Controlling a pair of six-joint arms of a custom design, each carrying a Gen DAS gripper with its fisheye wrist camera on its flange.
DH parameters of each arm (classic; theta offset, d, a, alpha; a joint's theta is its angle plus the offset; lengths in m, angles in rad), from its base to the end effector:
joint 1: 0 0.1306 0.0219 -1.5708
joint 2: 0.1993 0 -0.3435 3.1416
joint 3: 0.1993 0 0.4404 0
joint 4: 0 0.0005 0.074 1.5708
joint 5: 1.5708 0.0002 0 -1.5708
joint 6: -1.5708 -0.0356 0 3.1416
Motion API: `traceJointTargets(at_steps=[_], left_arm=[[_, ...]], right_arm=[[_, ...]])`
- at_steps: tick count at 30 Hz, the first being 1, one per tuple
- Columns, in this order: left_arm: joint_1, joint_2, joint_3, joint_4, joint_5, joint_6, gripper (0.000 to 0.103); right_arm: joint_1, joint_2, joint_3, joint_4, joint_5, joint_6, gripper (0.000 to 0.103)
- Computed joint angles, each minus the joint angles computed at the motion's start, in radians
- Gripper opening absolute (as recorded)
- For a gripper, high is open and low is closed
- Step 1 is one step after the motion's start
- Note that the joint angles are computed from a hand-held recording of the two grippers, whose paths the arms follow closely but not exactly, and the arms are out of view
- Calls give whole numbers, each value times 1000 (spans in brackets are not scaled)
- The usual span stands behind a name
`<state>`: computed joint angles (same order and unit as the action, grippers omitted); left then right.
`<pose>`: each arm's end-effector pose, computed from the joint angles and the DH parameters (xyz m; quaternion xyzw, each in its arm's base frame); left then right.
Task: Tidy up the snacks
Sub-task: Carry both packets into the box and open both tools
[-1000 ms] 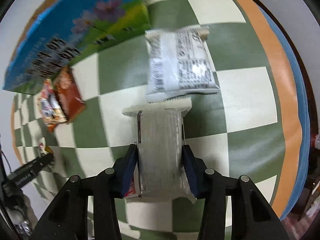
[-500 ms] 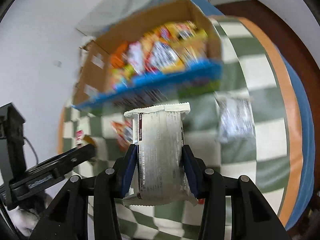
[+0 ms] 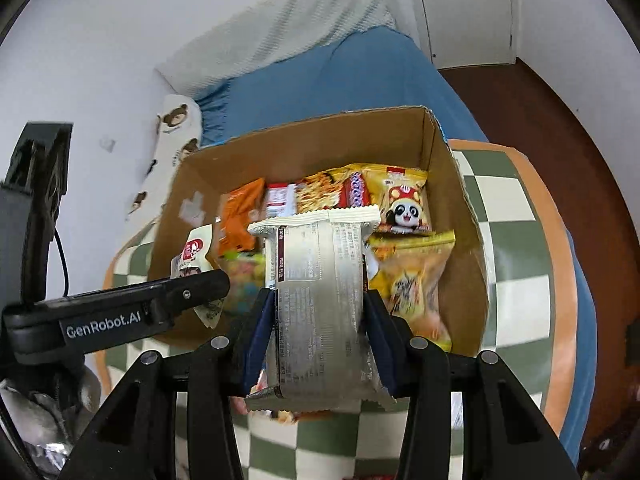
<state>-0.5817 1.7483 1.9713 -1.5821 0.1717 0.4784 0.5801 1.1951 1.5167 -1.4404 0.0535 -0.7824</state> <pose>0.4981 -0.3354 0.4407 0.0602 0.9890 -0.1268 0.0477 0.3586 0.2321 0.5093 0.1043 0.9686 0.1208 0.1904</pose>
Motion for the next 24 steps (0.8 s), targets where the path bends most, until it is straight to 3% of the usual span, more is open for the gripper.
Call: traceJointTargets(at_steps=[5, 8, 18, 24], left_arm=[[0, 89, 43, -51, -6, -21, 59], [5, 91, 18, -39, -15, -28, 78], [12, 46, -56, -11, -48, -14, 78], [-7, -17, -105, 24, -119, -10, 78]], right_arm=[[-43, 60, -14, 10, -35, 31, 51], [-60, 80, -31, -9, -65, 48, 72], [-78, 90, -46, -57, -42, 87, 72], [-70, 77, -45, -74, -23, 72, 72]])
